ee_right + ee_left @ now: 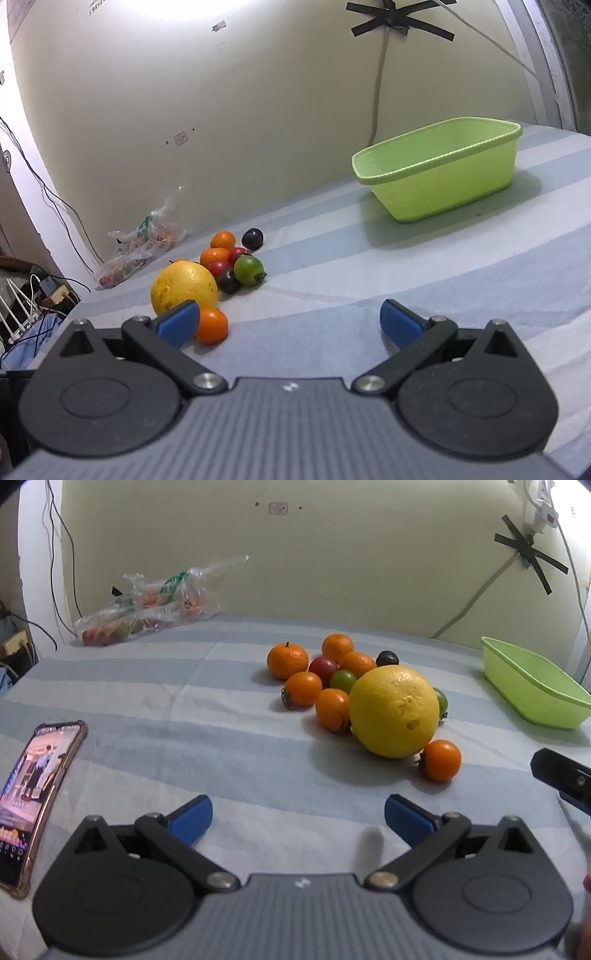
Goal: Organize fruits
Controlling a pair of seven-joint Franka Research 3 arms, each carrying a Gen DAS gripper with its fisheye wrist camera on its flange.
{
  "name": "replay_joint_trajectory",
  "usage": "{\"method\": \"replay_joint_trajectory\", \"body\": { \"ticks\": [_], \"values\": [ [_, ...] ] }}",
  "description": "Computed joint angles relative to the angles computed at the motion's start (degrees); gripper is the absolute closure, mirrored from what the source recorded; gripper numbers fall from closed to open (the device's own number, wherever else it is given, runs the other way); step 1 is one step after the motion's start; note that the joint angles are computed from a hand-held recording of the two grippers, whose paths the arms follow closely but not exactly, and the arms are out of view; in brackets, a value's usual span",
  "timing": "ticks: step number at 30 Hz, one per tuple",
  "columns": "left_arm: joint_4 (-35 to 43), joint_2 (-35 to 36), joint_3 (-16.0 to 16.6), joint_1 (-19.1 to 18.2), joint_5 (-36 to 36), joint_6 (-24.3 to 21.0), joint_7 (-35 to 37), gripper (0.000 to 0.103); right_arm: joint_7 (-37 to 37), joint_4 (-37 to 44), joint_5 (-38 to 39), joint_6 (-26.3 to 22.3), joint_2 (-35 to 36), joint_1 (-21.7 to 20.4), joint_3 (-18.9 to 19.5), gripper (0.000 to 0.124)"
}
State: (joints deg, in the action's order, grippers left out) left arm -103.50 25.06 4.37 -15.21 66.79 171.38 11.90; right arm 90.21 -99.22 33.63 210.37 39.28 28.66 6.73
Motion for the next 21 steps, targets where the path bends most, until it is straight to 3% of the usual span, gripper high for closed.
{"method": "replay_joint_trajectory", "body": {
  "ticks": [2, 5, 7, 13, 15, 20, 21],
  "values": [
    [-0.6, -0.1, -2.2, 1.9, -4.5, 0.4, 3.9, 0.000, -0.3, 0.0, 0.3, 0.0, 0.0, 0.3, -0.3, 0.021],
    [-0.7, -0.5, 0.3, -0.3, -2.2, 0.7, 1.7, 0.000, -0.4, 0.1, 0.8, 0.1, 0.0, 0.6, -0.3, 0.021],
    [-0.8, -0.5, -1.1, 0.5, -4.8, -0.4, 4.4, 0.000, -0.2, 0.0, 0.6, 0.1, -0.1, 0.4, -0.1, 0.021],
    [-0.9, 0.4, 1.8, -1.5, -0.9, 2.0, 0.4, 0.000, -0.2, 0.1, 0.6, 0.3, 0.1, 0.4, -0.1, 0.021],
    [-0.9, 0.4, 1.3, -0.3, -1.8, 3.4, 0.6, 0.000, -0.2, 1.2, 0.7, 0.0, 0.9, 0.4, -0.3, 0.021],
    [-0.5, 0.7, 8.3, -5.0, 7.1, 8.9, -11.6, 0.000, -0.4, 1.1, 0.8, 0.0, 0.8, 0.5, -0.3, 0.021],
    [-0.5, 0.6, 7.9, -4.9, 8.3, 8.3, -11.8, 0.000, -0.3, 0.2, 0.6, 0.4, 0.2, 0.3, -0.1, 0.021]
  ]
}}
